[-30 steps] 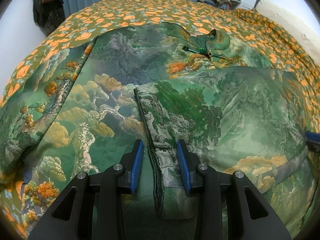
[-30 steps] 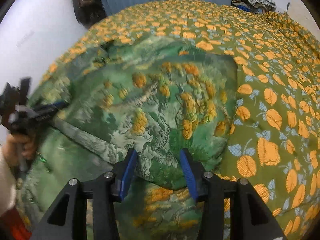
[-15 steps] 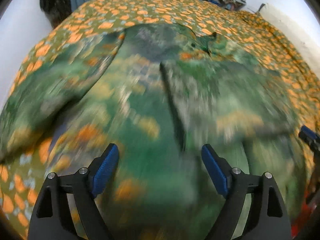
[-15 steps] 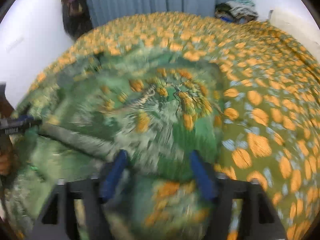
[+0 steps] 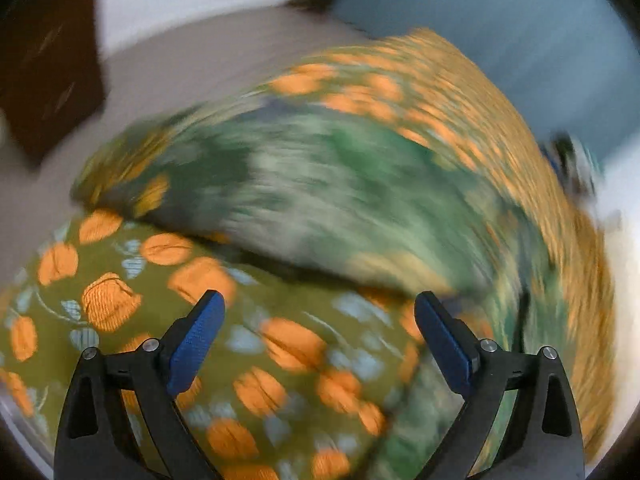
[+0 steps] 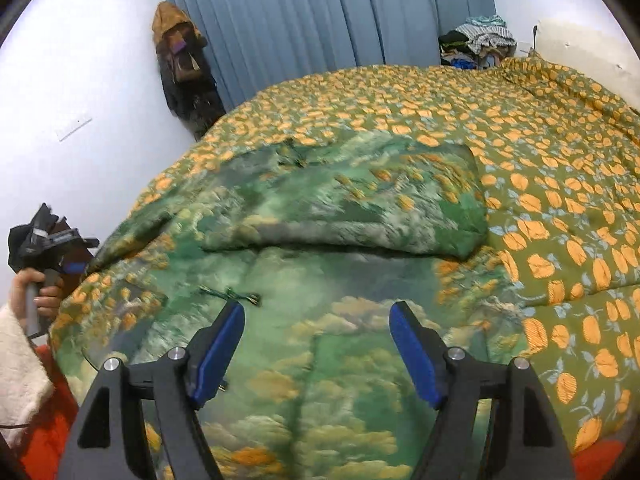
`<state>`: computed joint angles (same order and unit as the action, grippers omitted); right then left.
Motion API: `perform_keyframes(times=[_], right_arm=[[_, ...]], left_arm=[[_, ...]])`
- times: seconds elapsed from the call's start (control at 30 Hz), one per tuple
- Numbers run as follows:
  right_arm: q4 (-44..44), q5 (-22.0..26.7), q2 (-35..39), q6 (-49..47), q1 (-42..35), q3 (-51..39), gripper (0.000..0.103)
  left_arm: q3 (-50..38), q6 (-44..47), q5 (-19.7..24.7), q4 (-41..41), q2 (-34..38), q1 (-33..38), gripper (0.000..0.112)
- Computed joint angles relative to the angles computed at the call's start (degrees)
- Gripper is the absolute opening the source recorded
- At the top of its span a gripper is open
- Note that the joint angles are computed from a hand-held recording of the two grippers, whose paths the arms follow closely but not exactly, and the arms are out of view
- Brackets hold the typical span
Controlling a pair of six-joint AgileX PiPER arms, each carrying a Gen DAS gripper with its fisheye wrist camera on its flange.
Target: Fold large clothes
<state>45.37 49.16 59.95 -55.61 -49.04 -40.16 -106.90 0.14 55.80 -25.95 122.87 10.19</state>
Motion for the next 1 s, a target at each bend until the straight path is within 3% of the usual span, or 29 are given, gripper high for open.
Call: perform_keyframes(times=[0.1,0.27,0.33,0.43,0.47,0.5,0.7,0.8,0.87,1.0], right_arm=[[-1.0,-0.4,-1.7,2.7,2.6,0.5,0.077],[-6.9,-2.9,-3.7,7.0,8.7,2.8,0.076],[-8.1,-2.7,-3.7,7.9,9.3,3.6,0.076],[-9.0,-3.3,-3.3,9.1,10.7,4.7,0.077],[-8.9,-3.7,-2.9,9.1,10.9,4.9,0.076],[-8.4,-3.9,-2.6,8.7,10.9,5.1,0.076],[-4.0,-2.5,-2.7,3.4,7.9,5.6,0.076],[-1.8,-0.8,-2.9,0.4,4.7,5.9,0.077],[-0.2,0.8,-2.7,-1.6,2.0,5.8,0.076],[2.2,3.1,-2.4,-4.8,-2.8,5.5,0.076]], left_arm=[[-6.0,-6.5,0.6,-2.9,7.0,2.9,0.096],[-10.9,-14.2,-4.3,-4.9,11.5,4.2,0.095],[-11.4,-18.5,-5.9,-2.7,11.6,4.2,0.089],[-10.0,-23.8,-8.5,0.6,10.9,4.3,0.048],[-10.4,-24.0,-8.1,1.3,10.9,4.2,0.02],[-10.2,-22.5,-7.6,1.0,10.4,4.5,0.016],[-18.3,-21.4,-4.2,14.3,7.3,-0.9,0.011],[-22.3,-17.9,-4.6,22.2,4.4,-6.4,0.011],[-20.9,-14.9,-8.1,30.1,0.6,-12.3,0.011],[-7.5,-7.2,-19.6,40.5,-9.4,-24.2,0.011]])
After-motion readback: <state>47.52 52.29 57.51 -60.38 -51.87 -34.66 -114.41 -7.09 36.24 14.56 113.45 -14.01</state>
